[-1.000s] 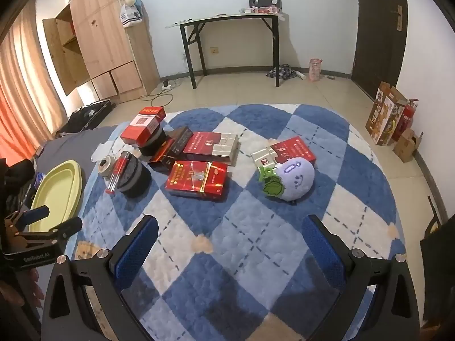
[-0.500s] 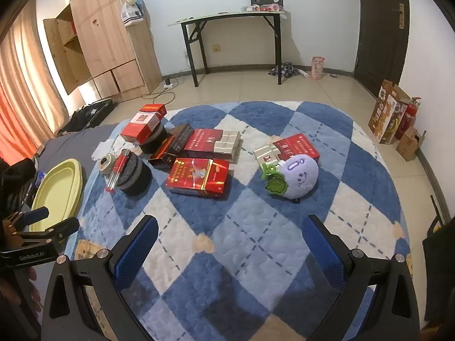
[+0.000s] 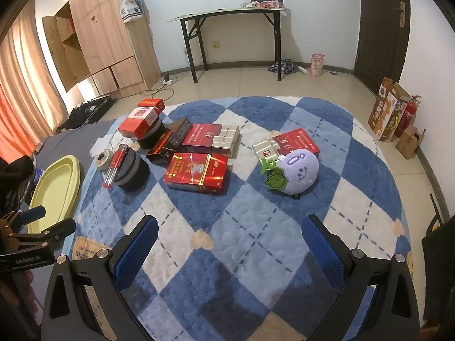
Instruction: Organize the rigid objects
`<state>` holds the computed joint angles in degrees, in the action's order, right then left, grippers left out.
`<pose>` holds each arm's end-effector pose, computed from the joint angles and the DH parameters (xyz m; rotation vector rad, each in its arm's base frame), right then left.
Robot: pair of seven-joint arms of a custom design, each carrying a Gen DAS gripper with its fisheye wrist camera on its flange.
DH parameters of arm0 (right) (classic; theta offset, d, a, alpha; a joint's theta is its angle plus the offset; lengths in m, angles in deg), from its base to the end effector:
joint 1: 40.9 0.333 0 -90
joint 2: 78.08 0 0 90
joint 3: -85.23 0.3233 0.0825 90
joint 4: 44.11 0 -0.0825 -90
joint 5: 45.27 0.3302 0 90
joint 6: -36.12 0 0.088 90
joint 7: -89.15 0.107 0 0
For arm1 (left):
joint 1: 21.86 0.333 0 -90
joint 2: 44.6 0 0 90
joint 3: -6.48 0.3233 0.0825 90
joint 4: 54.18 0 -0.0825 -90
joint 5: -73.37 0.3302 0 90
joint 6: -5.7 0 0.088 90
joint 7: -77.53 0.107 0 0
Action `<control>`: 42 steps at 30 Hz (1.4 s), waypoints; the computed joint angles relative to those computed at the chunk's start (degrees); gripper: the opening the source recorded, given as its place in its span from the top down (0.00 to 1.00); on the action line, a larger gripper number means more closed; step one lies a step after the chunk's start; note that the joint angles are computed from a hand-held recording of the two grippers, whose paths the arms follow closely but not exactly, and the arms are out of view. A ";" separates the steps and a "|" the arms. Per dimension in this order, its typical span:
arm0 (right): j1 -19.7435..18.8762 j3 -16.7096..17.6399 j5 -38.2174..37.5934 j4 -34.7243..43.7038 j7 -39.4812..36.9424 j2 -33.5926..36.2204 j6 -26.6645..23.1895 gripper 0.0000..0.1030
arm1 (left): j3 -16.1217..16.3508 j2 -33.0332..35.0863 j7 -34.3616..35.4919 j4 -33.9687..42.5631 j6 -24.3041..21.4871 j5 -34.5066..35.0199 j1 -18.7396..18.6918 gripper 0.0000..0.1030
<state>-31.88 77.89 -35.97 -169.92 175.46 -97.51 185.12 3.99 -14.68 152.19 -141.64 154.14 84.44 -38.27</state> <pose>0.4485 0.0004 0.6304 -1.7150 1.7540 -0.5268 0.6578 -0.2222 0.4472 -1.7349 2.0938 -0.5871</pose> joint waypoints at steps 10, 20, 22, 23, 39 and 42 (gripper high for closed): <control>-0.19 -0.04 0.20 0.25 -0.29 0.28 -0.89 0.00 | 0.01 -0.01 -0.39 0.23 -0.57 0.12 -0.10 0.00; -0.31 0.02 0.54 0.25 -0.29 0.75 -1.02 0.00 | 0.57 -0.49 -1.41 -1.63 0.90 0.77 -0.34 0.00; -0.34 0.05 0.55 0.18 -0.37 0.71 -1.06 0.00 | 0.53 -0.45 -1.51 -1.77 1.11 0.77 -0.28 0.00; -0.38 0.08 0.50 0.33 -0.35 0.82 -1.17 0.00 | 0.42 -0.45 -1.38 -1.63 0.81 0.66 -0.21 0.00; -1.64 0.08 -0.06 0.59 -0.61 2.30 -2.60 0.00 | -1.49 2.07 2.55 1.17 0.15 -3.80 2.15 0.01; -2.64 -0.42 -0.33 -0.19 -0.61 3.34 -1.03 0.00 | -2.48 4.36 5.59 4.61 -0.36 -5.29 2.67 0.01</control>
